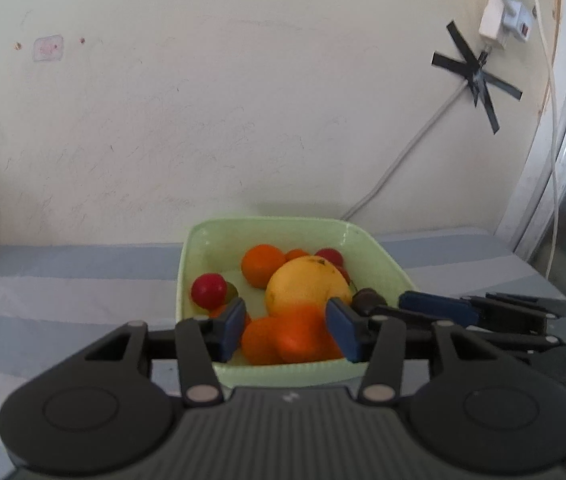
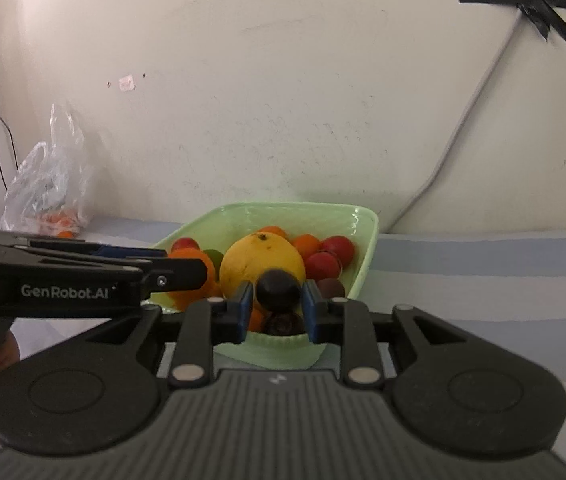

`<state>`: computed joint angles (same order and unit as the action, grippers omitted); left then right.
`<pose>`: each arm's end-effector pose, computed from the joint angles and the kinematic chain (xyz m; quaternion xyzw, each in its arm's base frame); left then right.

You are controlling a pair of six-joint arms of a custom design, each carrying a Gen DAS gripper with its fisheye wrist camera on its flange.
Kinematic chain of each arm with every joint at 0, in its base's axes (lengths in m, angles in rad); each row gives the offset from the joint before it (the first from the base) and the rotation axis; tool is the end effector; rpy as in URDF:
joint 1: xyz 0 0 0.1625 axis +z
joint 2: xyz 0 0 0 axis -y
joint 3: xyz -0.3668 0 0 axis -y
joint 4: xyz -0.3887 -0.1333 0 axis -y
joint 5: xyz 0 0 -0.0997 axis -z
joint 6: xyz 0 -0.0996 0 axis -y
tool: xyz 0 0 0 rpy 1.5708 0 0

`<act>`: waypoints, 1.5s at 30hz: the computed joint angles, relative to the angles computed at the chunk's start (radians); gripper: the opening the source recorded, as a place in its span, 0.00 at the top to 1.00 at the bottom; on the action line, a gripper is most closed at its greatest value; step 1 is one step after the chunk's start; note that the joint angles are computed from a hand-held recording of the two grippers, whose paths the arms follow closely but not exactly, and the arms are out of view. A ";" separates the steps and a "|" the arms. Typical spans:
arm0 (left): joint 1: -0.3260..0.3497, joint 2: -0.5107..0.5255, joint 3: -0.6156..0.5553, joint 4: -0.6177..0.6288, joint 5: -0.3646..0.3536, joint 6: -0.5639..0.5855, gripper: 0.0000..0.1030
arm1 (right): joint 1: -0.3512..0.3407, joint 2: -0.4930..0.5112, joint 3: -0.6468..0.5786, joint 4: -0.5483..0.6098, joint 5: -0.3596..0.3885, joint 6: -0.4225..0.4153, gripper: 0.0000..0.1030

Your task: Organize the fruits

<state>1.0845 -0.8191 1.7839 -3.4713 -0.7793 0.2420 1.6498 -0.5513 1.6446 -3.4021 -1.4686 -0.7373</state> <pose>-0.0940 -0.6147 0.1497 0.1309 0.8315 -0.4549 0.2908 0.1929 -0.6182 0.0032 0.3866 -0.8476 0.3563 0.0714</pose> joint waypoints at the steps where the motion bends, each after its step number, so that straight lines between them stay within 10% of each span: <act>1: -0.006 -0.002 0.006 -0.015 0.005 0.008 0.55 | -0.001 -0.010 0.015 -0.014 0.007 0.004 0.65; 12: -0.171 -0.038 0.208 -0.216 0.222 -0.031 0.21 | -0.081 -0.193 0.331 -0.220 0.041 0.254 0.65; 23: -0.314 -0.053 0.408 -0.183 0.404 -0.262 0.01 | -0.135 -0.270 0.593 -0.312 0.034 0.283 0.58; 45: -0.434 -0.226 0.585 0.721 0.577 -1.157 0.00 | -0.172 -0.316 0.724 -0.413 0.100 0.246 0.49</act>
<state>0.6505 -1.0453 2.3688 -2.7506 -0.2022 -0.9146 1.4778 -0.8671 2.3689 -3.8152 -1.3688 -0.4913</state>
